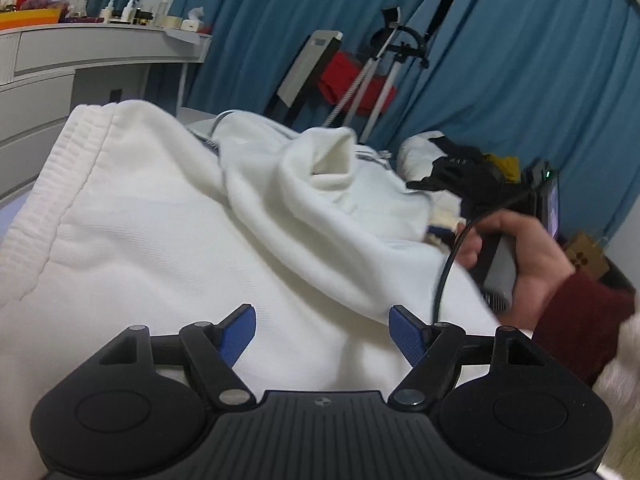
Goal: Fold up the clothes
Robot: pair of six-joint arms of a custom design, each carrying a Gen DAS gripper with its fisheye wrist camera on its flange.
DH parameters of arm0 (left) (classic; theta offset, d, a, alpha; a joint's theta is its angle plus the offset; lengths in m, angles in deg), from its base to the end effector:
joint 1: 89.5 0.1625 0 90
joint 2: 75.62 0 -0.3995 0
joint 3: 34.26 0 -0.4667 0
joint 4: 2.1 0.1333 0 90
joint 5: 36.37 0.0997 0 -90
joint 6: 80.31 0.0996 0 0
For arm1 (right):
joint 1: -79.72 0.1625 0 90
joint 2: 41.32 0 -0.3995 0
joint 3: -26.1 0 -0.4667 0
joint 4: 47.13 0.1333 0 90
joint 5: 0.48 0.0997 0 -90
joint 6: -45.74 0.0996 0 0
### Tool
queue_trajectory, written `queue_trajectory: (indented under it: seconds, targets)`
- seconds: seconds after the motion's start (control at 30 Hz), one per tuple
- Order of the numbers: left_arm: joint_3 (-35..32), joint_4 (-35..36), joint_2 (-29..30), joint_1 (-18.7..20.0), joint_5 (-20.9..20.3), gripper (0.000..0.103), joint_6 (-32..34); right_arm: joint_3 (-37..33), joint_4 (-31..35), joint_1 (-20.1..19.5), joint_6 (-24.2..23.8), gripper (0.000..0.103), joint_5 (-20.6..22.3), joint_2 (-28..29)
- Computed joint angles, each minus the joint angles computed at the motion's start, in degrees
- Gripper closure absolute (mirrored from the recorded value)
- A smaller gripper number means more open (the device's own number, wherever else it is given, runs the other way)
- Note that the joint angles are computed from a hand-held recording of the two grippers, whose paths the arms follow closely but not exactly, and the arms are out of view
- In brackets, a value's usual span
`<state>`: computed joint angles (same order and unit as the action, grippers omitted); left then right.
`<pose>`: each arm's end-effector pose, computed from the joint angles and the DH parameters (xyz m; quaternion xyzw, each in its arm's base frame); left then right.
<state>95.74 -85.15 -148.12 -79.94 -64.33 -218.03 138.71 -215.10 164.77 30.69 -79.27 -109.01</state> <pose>-0.3298 -0.2799 0.0398 -0.1063 0.7680 -0.5614 0.2894 0.0987 -0.6298 0.1750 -0.1117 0.9480 -0.2950 0.0431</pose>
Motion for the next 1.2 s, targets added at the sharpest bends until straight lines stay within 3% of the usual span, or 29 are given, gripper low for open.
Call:
queue_trajectory:
  seconds: [0.03, 0.07, 0.17, 0.33, 0.43, 0.57, 0.67, 0.87, 0.93, 1.2]
  targets:
    - [0.84, -0.72, -0.66, 0.04, 0.21, 0.029, 0.08, -0.42, -1.51, 0.63, -0.46, 0.075, -1.11, 0.89]
    - [1.67, -1.44, -1.33, 0.08, 0.43, 0.03, 0.16, -0.86, -3.0, 1.25, -0.95, 0.09, -2.21, 1.79]
    - [2.69, -1.29, -2.15, -0.28, 1.31, 0.031, -0.9, 0.35, -5.56, 1.15, -3.73, 0.093, 0.28, -0.42]
    - [2.74, -1.86, -1.11, -0.67, 3.19, 0.031, 0.69, 2.14, -6.36, 0.44, -12.78, 0.094, 2.09, -10.26]
    - [2.41, -3.21, 0.14, -0.84, 4.39, 0.031, 3.32, -0.27, -4.86, -0.54, -16.31, 0.094, 2.03, -15.33]
    - [1.59, -4.99, 2.41, -0.73, 6.41, 0.03, 7.81, -7.3, -4.46, -1.88, -19.07, 0.094, -0.63, -17.83]
    - [1.44, -9.12, 4.0, -0.3, 7.96, 0.03, 12.89, -13.67, -5.4, -2.42, -20.81, 0.094, -5.92, -16.77]
    - [-0.03, -7.51, 5.52, 0.98, 8.85, 0.029, 15.2, -23.88, -10.48, -4.65, -27.84, 0.094, -17.07, -11.56]
    - [-0.2, -8.25, 5.91, 1.62, 8.43, 0.029, 16.56, -25.04, -11.7, -5.92, -29.31, 0.094, -18.94, -10.51]
    - [0.08, -11.04, 7.02, 1.23, 6.68, 0.029, 19.37, -23.56, -13.33, -12.69, -27.93, 0.093, -22.94, -7.68]
